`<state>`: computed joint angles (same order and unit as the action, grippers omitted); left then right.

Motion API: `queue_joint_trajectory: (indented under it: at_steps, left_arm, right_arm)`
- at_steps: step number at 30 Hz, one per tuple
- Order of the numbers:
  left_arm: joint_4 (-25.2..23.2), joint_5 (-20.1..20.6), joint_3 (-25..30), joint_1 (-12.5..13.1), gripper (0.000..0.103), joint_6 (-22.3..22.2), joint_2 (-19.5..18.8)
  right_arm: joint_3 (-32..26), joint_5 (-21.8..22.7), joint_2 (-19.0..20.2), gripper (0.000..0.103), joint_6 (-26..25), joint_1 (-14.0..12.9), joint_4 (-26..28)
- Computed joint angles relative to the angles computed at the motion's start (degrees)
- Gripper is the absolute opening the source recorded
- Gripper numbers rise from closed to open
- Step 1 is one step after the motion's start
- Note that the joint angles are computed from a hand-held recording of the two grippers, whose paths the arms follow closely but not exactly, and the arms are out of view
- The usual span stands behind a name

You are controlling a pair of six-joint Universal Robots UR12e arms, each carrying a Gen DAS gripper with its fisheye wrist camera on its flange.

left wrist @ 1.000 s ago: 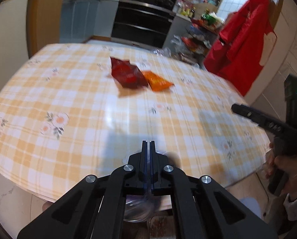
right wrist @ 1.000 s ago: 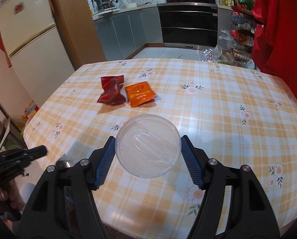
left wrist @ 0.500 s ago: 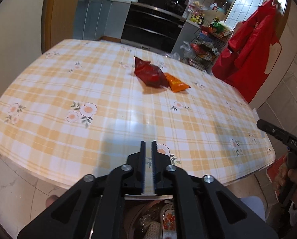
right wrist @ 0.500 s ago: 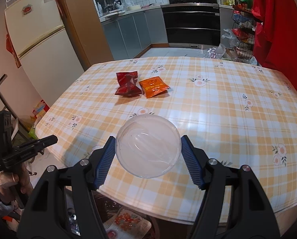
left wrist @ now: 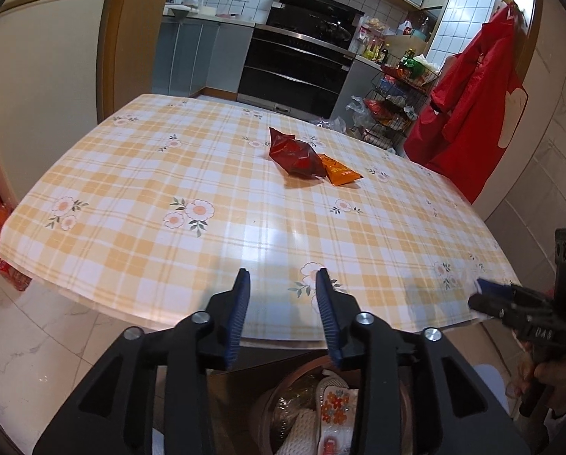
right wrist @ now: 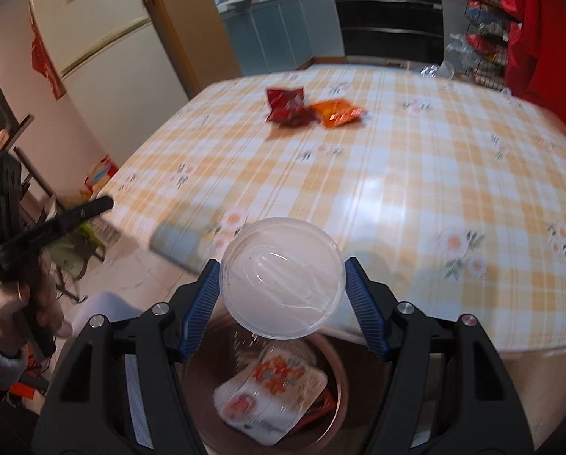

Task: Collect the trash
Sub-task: 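Drop the can into the bin with the left tool while the right tool drops the lid, then grasp the red snack bag with the left tool and lift it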

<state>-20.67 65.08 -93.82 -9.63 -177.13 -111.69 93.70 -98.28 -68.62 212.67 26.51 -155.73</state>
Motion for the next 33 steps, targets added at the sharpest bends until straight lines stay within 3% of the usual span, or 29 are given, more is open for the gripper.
queue_joint_trajectory:
  at_steps: [7,12,18,24,33]
  left_arm:
    - [1.64,1.64,-1.07,0.00,0.051,0.86,0.80]
    - [2.56,2.20,-1.28,0.00,0.065,0.96,0.92]
    - [2.87,2.92,-1.15,-0.23,0.078,1.28,0.76]
    - [2.53,4.19,-0.51,-0.64,0.089,1.92,0.21]
    - [0.30,5.04,2.66,-1.44,0.090,3.82,-1.81]
  right_arm:
    - [0.28,3.35,0.11,0.069,0.51,1.05,2.54]
    - [0.17,3.33,0.08,0.087,0.48,1.50,3.50]
    - [0.44,0.50,-0.35,0.097,1.85,1.48,3.59]
    - [1.01,-2.18,-1.05,0.097,3.52,0.76,4.52]
    - [1.37,-4.62,-1.56,0.097,4.05,-0.70,5.18]
